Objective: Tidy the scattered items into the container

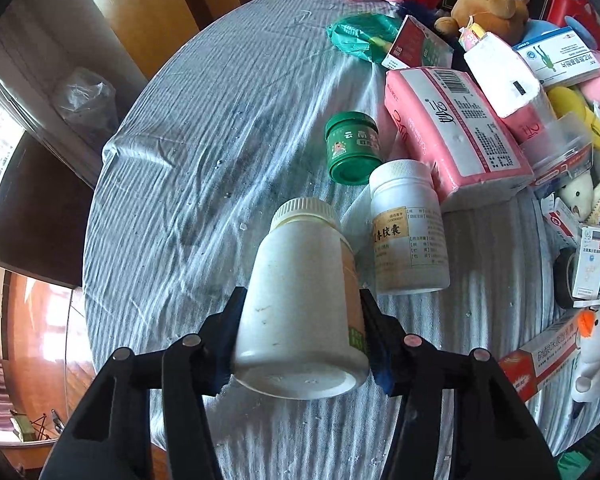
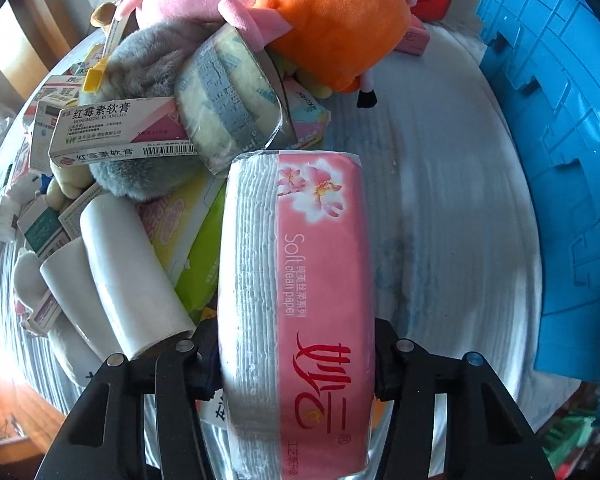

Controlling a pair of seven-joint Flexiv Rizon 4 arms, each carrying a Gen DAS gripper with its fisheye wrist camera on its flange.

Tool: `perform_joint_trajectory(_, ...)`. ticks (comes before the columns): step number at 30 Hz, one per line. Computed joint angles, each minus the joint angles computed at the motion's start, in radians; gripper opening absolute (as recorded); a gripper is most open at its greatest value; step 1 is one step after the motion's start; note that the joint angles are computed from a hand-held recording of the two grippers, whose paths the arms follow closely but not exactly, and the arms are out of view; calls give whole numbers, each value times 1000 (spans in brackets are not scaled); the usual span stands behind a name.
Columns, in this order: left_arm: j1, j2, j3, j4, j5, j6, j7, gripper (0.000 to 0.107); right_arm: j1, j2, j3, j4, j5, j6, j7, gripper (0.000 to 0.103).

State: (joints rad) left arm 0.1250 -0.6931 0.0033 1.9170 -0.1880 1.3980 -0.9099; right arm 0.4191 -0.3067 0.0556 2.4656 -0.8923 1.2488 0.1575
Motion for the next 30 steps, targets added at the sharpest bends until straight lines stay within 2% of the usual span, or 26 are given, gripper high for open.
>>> perform_joint_trajectory(5, -7, 0, 4, 0, 1, 15, -14, 52, 0, 24, -4, 22, -30, 14, 41, 51)
perform_joint_trajectory(14, 10, 30, -32, 31, -15, 29, -14, 52, -32, 94, 25, 42, -78, 9, 88, 51)
perform_joint_trajectory(21, 24, 70, -57, 63, -33, 44, -5, 52, -52, 135, 50, 45, -111, 4, 119, 51)
perform_joint_trajectory(26, 39, 111, -84, 92, -54, 60, 4, 52, -90, 156, 40, 54, -170, 38, 136, 51)
perform_joint_trajectory(30, 47, 157, -107, 118, -82, 75, -2, 52, -94, 199, 75, 48, -137, 18, 122, 51)
